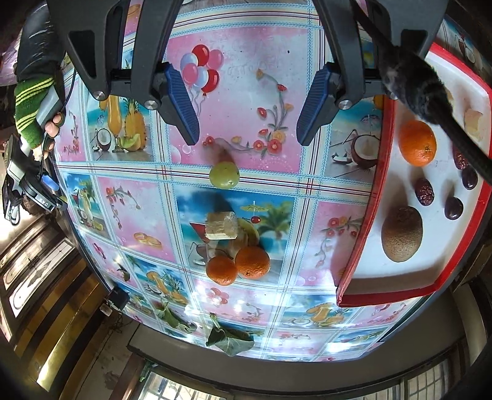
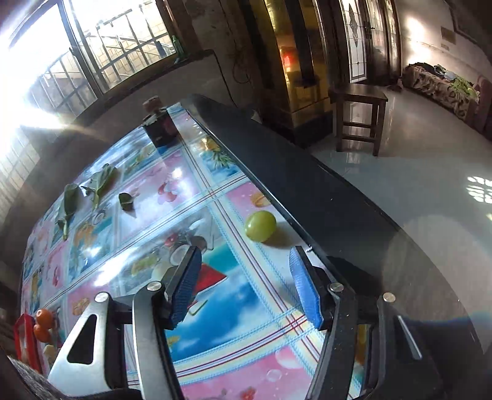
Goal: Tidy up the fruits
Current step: 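Grasp a green grape with left tool while right tool grasps another green grape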
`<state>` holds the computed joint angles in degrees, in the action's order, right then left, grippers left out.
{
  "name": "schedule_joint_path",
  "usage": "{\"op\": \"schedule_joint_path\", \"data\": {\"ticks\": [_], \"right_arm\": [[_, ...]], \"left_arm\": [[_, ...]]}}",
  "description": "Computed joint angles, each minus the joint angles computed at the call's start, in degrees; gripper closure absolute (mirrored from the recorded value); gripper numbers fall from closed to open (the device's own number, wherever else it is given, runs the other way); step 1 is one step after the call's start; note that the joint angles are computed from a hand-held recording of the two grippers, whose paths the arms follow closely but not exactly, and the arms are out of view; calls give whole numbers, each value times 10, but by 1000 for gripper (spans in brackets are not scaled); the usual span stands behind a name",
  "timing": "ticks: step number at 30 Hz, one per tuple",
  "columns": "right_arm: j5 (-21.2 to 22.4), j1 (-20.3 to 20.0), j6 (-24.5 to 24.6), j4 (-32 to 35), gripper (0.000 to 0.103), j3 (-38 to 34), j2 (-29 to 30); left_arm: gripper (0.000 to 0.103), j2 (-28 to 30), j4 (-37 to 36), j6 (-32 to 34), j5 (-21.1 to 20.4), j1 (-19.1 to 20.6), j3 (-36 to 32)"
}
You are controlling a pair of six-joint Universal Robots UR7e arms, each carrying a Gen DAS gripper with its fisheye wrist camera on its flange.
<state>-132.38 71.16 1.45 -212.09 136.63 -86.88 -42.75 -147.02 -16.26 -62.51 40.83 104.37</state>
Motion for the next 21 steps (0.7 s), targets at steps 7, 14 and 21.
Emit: {"op": "schedule_joint_path", "data": {"ticks": [7,14,21], "right_arm": [[8,-12,-19,32,53,-26,3],[50,-18,-55,51,78,-14,-8],[53,-13,-69,52,78,-10,-6]], "left_arm": [[37,23,12,3,-16,12,-28],[37,28,2,11,-35,20,-34],[37,33,-16,27,-59,22,-32]]}}
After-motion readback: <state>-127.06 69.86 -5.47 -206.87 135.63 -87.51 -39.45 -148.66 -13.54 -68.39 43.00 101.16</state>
